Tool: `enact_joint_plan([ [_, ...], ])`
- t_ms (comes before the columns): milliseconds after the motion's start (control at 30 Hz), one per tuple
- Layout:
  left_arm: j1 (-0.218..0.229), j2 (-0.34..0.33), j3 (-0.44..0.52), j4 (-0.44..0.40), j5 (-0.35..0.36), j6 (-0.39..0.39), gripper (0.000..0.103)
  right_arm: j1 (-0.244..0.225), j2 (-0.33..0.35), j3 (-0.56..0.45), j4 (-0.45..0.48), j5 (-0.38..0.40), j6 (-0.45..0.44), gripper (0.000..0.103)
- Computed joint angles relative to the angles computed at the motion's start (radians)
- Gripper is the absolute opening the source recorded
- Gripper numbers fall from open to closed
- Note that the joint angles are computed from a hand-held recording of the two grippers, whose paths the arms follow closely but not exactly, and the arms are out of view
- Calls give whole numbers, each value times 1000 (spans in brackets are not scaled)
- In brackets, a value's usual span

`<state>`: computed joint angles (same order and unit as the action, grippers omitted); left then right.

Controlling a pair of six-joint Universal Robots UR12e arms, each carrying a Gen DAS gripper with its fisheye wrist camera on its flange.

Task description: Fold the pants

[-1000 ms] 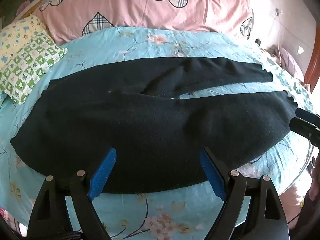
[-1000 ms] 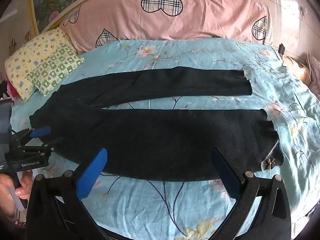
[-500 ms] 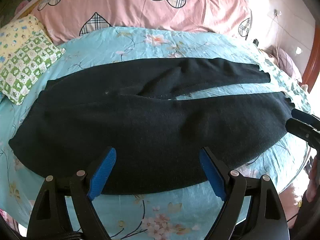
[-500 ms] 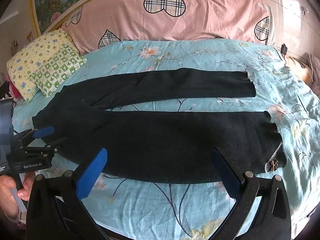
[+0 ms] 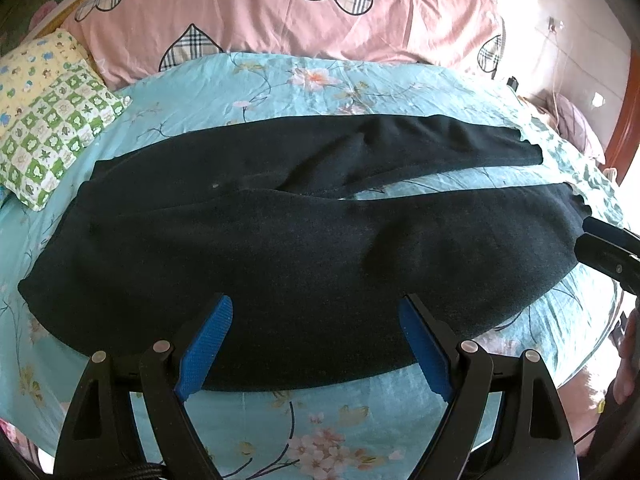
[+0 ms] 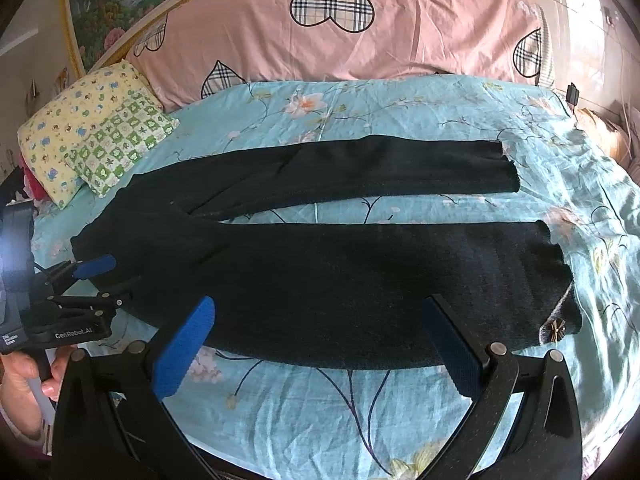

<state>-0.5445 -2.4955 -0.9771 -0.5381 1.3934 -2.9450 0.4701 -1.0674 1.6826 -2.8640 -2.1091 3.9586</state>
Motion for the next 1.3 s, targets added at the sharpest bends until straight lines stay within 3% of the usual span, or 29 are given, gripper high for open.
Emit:
enact_joint_plan([
  [967, 1, -12, 30, -32, -20, 23, 86, -9, -3, 10, -64, 15, -4, 103],
  [1300, 4, -43, 98, -83, -57, 50, 86, -23, -11, 25, -63, 21, 15, 103],
])
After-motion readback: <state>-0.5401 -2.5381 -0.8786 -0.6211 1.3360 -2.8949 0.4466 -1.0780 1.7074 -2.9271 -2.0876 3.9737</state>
